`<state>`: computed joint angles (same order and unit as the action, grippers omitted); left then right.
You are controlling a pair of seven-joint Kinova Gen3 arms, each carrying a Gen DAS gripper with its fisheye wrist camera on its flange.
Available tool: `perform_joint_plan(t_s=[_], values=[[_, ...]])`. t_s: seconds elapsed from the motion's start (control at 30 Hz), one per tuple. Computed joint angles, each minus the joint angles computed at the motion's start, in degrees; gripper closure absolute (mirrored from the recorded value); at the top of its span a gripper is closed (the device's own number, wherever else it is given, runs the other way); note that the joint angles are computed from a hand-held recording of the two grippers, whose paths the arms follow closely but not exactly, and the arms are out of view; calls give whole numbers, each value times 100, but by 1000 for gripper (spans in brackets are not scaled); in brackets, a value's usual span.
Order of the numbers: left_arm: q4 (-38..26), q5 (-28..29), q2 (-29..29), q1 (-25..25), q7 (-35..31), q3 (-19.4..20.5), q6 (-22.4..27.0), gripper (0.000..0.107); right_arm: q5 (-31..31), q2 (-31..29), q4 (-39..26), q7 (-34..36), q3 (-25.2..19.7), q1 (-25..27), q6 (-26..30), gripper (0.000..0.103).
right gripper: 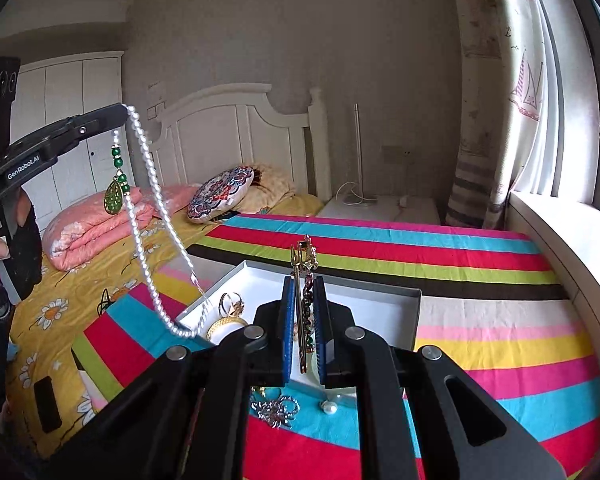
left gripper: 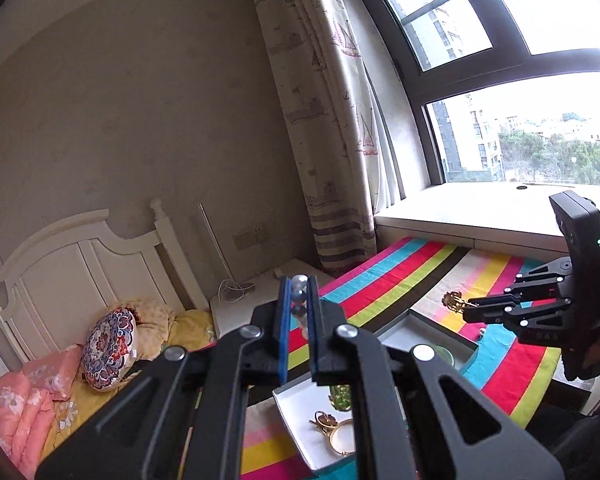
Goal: Organize jewelry
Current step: 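Lift the pearl necklace with the left tool while the right tool lifts the silver chain over the box, then lower the necklace and chain into the grey box and open both tools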
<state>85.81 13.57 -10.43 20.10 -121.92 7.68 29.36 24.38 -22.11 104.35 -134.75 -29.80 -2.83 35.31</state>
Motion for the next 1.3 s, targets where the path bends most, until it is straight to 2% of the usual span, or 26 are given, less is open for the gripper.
perform_joint_plan(t_s=[0.2, 0.4, 0.6, 0.67, 0.83, 0.9, 0.93, 0.97, 1.0, 1.03, 1.13, 1.27, 1.3], values=[[-577, -301, 620, -122, 433, 250, 291, 100, -43, 536, -305, 320, 346, -237, 134, 93], [-959, -517, 1148, -112, 823, 347, 514, 100, -157, 1240, -591, 567, 1010, -728, 275, 93], [-1064, -1257, 1712, 164, 1681, 343, 542, 100, -106, 1880, -913, 659, 1443, -1089, 502, 93], [-1199, -1255, 1975, 183, 1845, 322, 754, 100, -304, 2140, -1129, 873, 1647, -1201, 723, 93], [-1517, -1221, 2603, 239, 2265, 214, 1334, 98, -320, 2588, -1419, 822, 2061, -1496, 1097, 93], [-1655, -1185, 2811, 244, 2460, 163, 1519, 96, -355, 2650, -1432, 711, 2207, -1592, 1157, 88], [-1685, -1170, 2872, 244, 2531, 147, 1575, 88, -412, 2655, -1423, 672, 2262, -1610, 1153, 83], [-1689, -1094, 2915, 195, 2521, 170, 1616, 74, -477, 2645, -1387, 652, 2346, -1647, 1124, 62], [-1650, -1040, 2924, 160, 2493, 188, 1616, 66, -609, 2618, -1335, 687, 2379, -1607, 1048, 34], [-1556, -1048, 2888, 167, 2503, 174, 1545, 53, -724, 2539, -1220, 728, 2305, -1481, 878, 32], [-1340, -1154, 2740, 196, 2553, 128, 1450, 41, -534, 2298, -968, 512, 2348, -1566, 662, 31], [-869, -1348, 2337, 218, 2887, 15, 1163, 13, -477, 1849, -595, 239, 2232, -1448, 311, 28], [-743, -1437, 2224, 229, 3030, -18, 1095, 11, -427, 1740, -530, 155, 2174, -1410, 267, 25]])
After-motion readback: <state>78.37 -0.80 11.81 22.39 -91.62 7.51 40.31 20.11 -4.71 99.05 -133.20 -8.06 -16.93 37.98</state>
